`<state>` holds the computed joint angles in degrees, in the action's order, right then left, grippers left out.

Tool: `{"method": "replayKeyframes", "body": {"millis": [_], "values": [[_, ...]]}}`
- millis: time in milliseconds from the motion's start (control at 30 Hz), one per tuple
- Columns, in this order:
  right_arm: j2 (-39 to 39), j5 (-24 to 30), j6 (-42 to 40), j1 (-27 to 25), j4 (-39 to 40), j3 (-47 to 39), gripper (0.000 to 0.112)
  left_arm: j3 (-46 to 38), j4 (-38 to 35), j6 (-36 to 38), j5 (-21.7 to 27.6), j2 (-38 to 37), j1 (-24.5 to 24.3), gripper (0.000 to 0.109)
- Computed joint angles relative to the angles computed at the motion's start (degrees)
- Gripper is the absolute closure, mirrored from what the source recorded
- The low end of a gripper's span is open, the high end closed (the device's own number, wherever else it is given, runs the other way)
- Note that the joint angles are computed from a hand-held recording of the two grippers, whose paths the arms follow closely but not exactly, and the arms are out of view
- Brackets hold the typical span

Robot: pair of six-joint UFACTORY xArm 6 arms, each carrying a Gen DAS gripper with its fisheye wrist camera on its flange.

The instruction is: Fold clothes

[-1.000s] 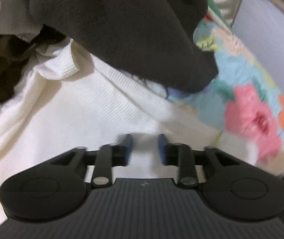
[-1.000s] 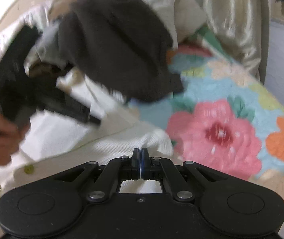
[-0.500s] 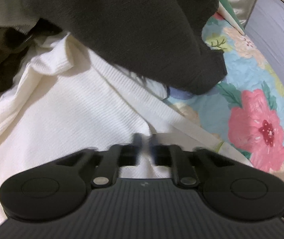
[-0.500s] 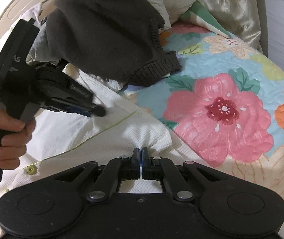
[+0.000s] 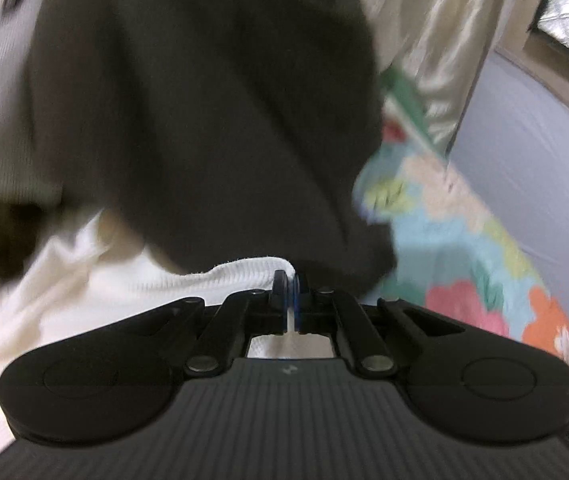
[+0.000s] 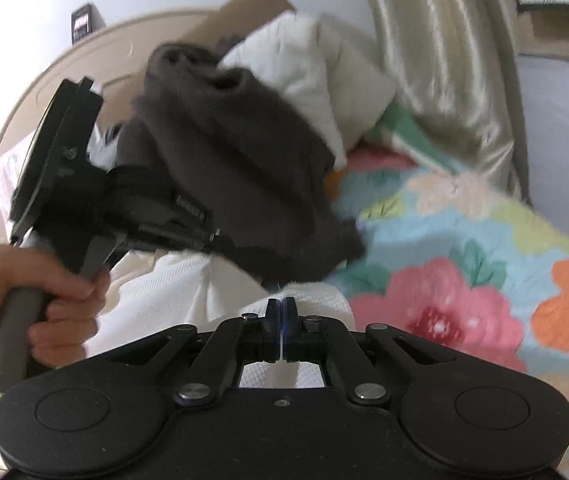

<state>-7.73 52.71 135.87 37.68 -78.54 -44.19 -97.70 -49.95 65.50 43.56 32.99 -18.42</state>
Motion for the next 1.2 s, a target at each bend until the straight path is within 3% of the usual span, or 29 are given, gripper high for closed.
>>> {"method": "replayKeyframes", "body": {"millis": [100, 200, 233, 267, 300, 333, 367, 400, 467, 633, 800, 867, 1067, 1200], "values": [[1.63, -2.11, 0.13, -1.45, 1.04, 0.17, 0.112, -4.93, 6.51, -6.42, -0.54, 4.71, -1.32, 0.107], [2.36, -7.49, 4.79, -4.25, 1.25, 1.69, 0.108, -5.25, 7.29, -4.94, -4.53, 6.74, -2.49, 0.104], [1.61, -7.82, 5.77, -4.66, 2.16, 2.3, 0.102, -5.3, 8.35, -5.62, -4.28, 6.52, -2.45, 0.104], [0.38, -7.04, 6.27, -4.57, 3.34, 3.03, 0.089, -4.68, 7.47, -5.48, -3.07, 5.61, -1.86, 0.102], [-1.31, -6.56, 6.48, -4.49, 4.4, 4.0, 0.082, -4.05, 6.14, -5.12, -0.63, 4.19, -0.87, 0.091], [-3.83, -5.79, 6.9, -4.26, 5.71, 5.48, 0.066, -3.15, 6.05, -4.91, 1.82, 2.45, 0.16, 0.081], [-6.52, -4.57, 7.88, -3.77, 6.73, 7.06, 0.059, -1.22, 6.77, -4.66, 3.04, 0.07, 1.17, 0.056], [-9.54, -3.38, 9.41, -3.15, 7.22, 8.93, 0.059, 1.63, 8.22, -3.84, 2.94, -2.84, 1.98, 0.042], [-15.43, -2.63, 11.82, -2.19, 8.62, 12.64, 0.059, 9.01, 11.5, 0.04, 1.08, -9.4, 3.58, 0.039], [-26.65, 2.06, 10.38, 4.39, 19.01, 19.08, 0.059, 30.42, 8.52, 16.16, -5.8, -26.05, 12.24, 0.035], [-29.46, 3.76, 11.46, 10.64, 22.73, 20.92, 0.059, 43.69, 3.65, 22.71, -3.42, -35.4, 24.94, 0.035], [-28.68, 3.45, 9.61, 11.62, 23.89, 20.09, 0.059, 46.05, 4.58, 23.01, -0.36, -36.41, 30.27, 0.035], [-21.82, -3.46, 4.05, 8.27, 24.58, 17.21, 0.059, 49.49, 7.75, 22.84, 0.85, -36.21, 41.25, 0.035], [-13.89, -2.08, 0.21, 7.79, 25.08, 13.13, 0.062, 46.48, 8.45, 22.25, 3.17, -33.49, 45.68, 0.035]]}}
